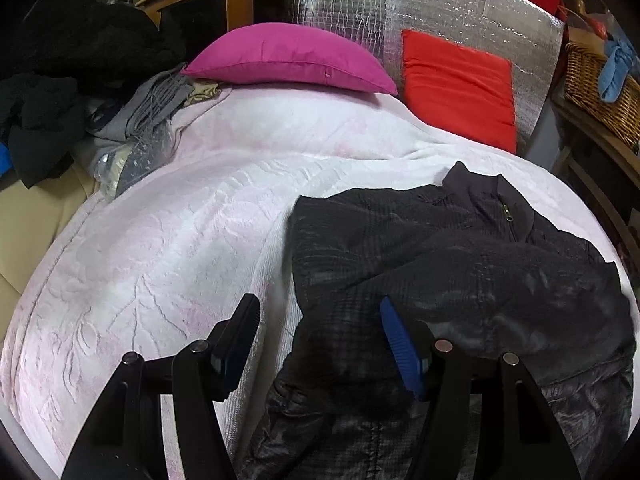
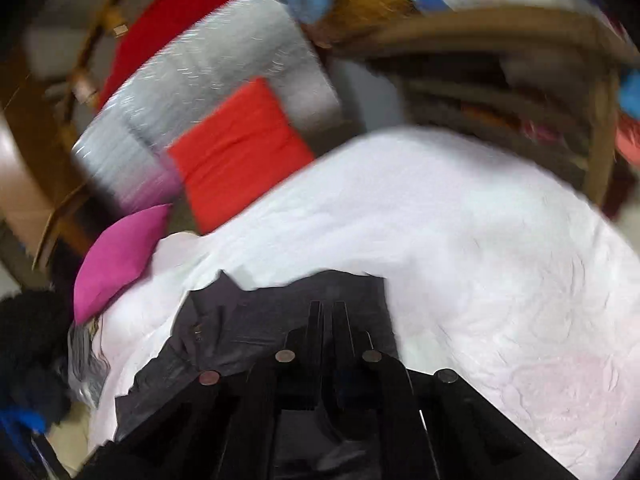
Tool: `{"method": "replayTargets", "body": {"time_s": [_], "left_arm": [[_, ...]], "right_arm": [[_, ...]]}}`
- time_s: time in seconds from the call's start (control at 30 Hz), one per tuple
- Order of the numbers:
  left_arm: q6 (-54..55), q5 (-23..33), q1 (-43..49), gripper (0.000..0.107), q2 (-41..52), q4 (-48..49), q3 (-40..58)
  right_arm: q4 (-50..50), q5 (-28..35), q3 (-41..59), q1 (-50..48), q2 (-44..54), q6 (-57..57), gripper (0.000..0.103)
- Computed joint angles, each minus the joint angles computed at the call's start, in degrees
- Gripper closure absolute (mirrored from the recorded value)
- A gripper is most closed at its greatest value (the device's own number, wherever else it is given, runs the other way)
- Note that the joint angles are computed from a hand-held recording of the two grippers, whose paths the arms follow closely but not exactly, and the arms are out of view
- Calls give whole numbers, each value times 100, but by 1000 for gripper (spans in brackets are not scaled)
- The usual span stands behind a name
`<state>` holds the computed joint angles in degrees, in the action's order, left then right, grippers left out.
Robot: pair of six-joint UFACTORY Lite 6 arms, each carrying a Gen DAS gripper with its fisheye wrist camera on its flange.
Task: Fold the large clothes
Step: 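Lay the folded hem onto the jacket and open the right gripper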
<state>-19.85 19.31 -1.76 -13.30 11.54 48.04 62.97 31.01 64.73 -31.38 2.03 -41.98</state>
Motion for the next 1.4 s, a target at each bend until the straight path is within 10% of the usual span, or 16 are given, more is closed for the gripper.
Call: {"method": "replayTargets", "body": {"time_s": [0.23, 0.3, 0.33, 0.37, 0.57, 0.77, 1.0, 1.4], "left_arm": [[-318, -8, -189, 43, 113, 342, 50], [-552, 5, -256, 43, 156, 627, 47], [-629, 11, -271, 43, 185, 723, 45], [-618, 9, -265, 43, 195, 699, 46], [-575, -6, -193, 43, 155, 615, 13], [-1543, 46, 166, 43, -50, 1813, -9], [-247, -80, 1264, 43, -46, 181, 111], [-4436, 344, -948, 38, 233, 4615, -28]], "right_arm": [[524, 1547, 580, -245, 864, -557, 91], [306, 1354, 551, -48, 798, -538, 56], [171, 1298, 538, 66, 818, -415, 19], [276, 1269, 477, 97, 839, -490, 14], [465, 1239, 347, -27, 1141, -1046, 26], [-916, 334, 354, 955, 1255, -341, 92], [-1268, -1220, -653, 1341, -727, -30, 94], [-2760, -120, 515, 861, 1118, 2041, 94]]}}
